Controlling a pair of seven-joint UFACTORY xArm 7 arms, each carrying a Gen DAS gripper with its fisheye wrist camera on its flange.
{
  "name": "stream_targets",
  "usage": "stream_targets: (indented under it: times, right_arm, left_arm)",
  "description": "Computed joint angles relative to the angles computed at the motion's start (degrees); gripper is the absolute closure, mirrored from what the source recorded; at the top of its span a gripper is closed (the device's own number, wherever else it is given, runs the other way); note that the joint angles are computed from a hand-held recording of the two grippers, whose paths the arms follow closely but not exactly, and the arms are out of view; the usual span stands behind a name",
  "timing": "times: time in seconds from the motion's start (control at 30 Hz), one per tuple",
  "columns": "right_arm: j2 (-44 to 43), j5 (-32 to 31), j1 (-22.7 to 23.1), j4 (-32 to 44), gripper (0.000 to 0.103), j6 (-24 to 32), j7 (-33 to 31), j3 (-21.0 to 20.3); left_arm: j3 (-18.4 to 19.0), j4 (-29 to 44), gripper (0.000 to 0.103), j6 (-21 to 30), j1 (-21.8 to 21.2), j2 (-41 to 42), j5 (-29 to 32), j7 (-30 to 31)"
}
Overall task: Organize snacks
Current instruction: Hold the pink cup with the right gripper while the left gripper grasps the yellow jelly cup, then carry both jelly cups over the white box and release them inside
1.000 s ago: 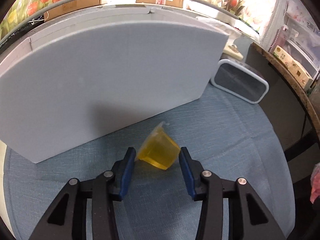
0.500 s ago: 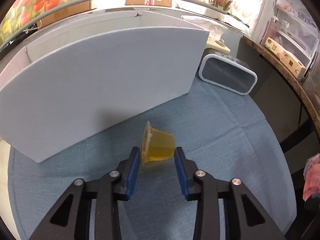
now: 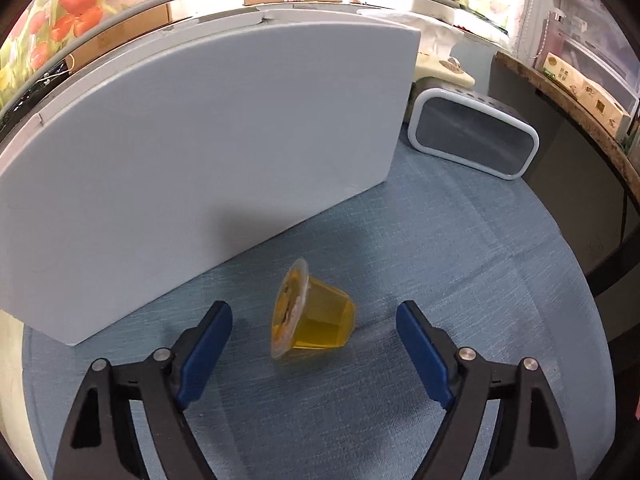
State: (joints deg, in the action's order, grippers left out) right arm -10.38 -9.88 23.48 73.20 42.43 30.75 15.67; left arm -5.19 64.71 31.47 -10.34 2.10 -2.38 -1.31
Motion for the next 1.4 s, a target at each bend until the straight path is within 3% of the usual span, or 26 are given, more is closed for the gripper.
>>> stream_targets:
  times: [0.03,0.07,0.13,0.2,0.43,0.7,0.73,0.87,1.03,1.23,1.37,1.4]
  right_arm:
    - [-0.1,-0.1,0.0,-0.2,0.059,0.0,0.1,0.0]
    - [-0.2,-0.1,-0.1,-0.4,0.060,-0.1,0.3,0.0]
    - [-0.4,0.1,-0.1,-0.7,0.059,-0.3,0.5,0.0]
    - [-0.4,0.2,0.0,-0.9,0.060,-0.5,0.6,0.0]
    - [-0.1,0.7,0.3,-0.8,0.060,-0.9,0.8,0.1]
    - [1.9,0.7,0.7,1.5,0.060,-1.6,0.1,0.1]
    - [2.5,0.6,0.8,2.2,0.060,-1.7,-0.1,0.1]
    - [7.2,-0.7,1.5,8.5,0.059,-1.3,-1.0,0.0]
    - [17.5,-2.6,4.2,22.7,0.059,0.5,-2.9,-1.4]
    - [34.7,-4.3,10.4,49.9,0.059,9.1,-7.3,-5.2]
    - [35.9,-1.8,12.0,52.1,0.059,8.2,-7.5,-7.5]
    - [35.1,-1.9,12.4,51.1,0.059,7.8,-7.6,-8.0]
  left_arm:
    - [0.0,0.5,0.033,0.9,0.0,0.4,-0.3,-0.2]
    - [0.0,0.4,0.035,0.3,-0.1,0.4,1.0,-1.2]
    - [-0.1,0.6,0.052,0.7,-0.2,0.3,1.0,-0.9]
    - [-0.1,1.2,0.059,1.4,-0.3,0.4,1.3,-0.9]
    - [0.0,2.0,0.061,2.7,0.3,0.0,-2.5,2.0]
    - [0.9,-1.5,0.064,2.3,0.7,-6.3,-10.2,8.5]
    - [1.0,-1.7,0.068,2.3,0.6,-7.2,-11.1,9.2]
    - [2.7,-0.4,0.068,3.8,0.8,-10.6,-15.1,12.5]
    - [4.8,3.5,0.068,5.8,1.7,-12.2,-17.8,15.3]
    - [6.1,8.3,0.074,7.9,4.4,-11.2,-18.3,17.4]
    - [5.9,4.8,0.072,7.3,4.7,-13.7,-18.0,18.8]
    - [5.9,4.0,0.063,7.3,4.6,-14.1,-18.3,18.8]
